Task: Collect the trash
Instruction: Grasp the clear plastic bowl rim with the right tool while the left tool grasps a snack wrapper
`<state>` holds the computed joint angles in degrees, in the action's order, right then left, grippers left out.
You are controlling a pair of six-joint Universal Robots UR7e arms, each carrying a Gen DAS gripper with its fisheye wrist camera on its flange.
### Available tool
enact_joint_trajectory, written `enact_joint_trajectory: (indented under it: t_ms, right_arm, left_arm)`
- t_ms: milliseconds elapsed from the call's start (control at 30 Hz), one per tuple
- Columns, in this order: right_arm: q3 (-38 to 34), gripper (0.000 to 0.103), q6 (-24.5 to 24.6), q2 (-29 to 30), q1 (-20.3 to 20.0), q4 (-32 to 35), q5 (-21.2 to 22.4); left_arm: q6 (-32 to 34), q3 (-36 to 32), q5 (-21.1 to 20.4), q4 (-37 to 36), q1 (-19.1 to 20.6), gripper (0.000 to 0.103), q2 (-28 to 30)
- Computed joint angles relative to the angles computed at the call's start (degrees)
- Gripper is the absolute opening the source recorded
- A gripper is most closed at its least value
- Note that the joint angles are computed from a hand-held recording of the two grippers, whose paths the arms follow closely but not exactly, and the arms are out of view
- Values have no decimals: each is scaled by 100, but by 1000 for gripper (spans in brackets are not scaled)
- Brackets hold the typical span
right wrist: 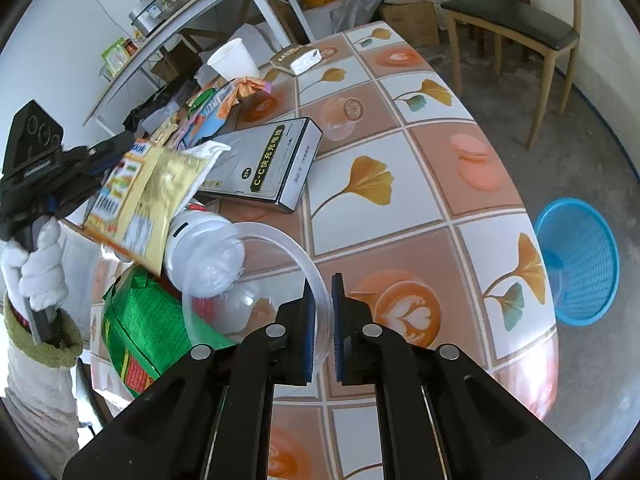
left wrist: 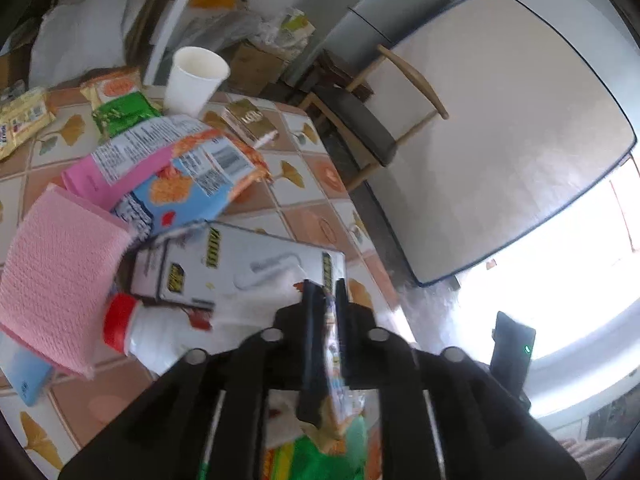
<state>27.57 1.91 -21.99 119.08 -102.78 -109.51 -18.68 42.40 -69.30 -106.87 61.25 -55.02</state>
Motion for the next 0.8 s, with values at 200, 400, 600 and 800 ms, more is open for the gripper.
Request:
enact_joint_trajectory:
  t_ms: [200, 400, 600, 800]
  right_arm:
    - [90, 6, 2, -60, -5, -40, 42]
    - [180, 6, 7, -114, -18, -84, 61]
    - [197, 6, 28, -115, -27, -81, 112]
    - [191, 6, 49, -108, -23, -62, 109]
  left_arm:
    - [-244, 473, 120, -60, -132, 44, -274]
    - [-483, 1106, 453, -28, -304, 49, -668]
    - [-870, 1490, 547, 97, -352, 49, -847]
    - [-903, 1657, 590, -144, -337, 48, -875]
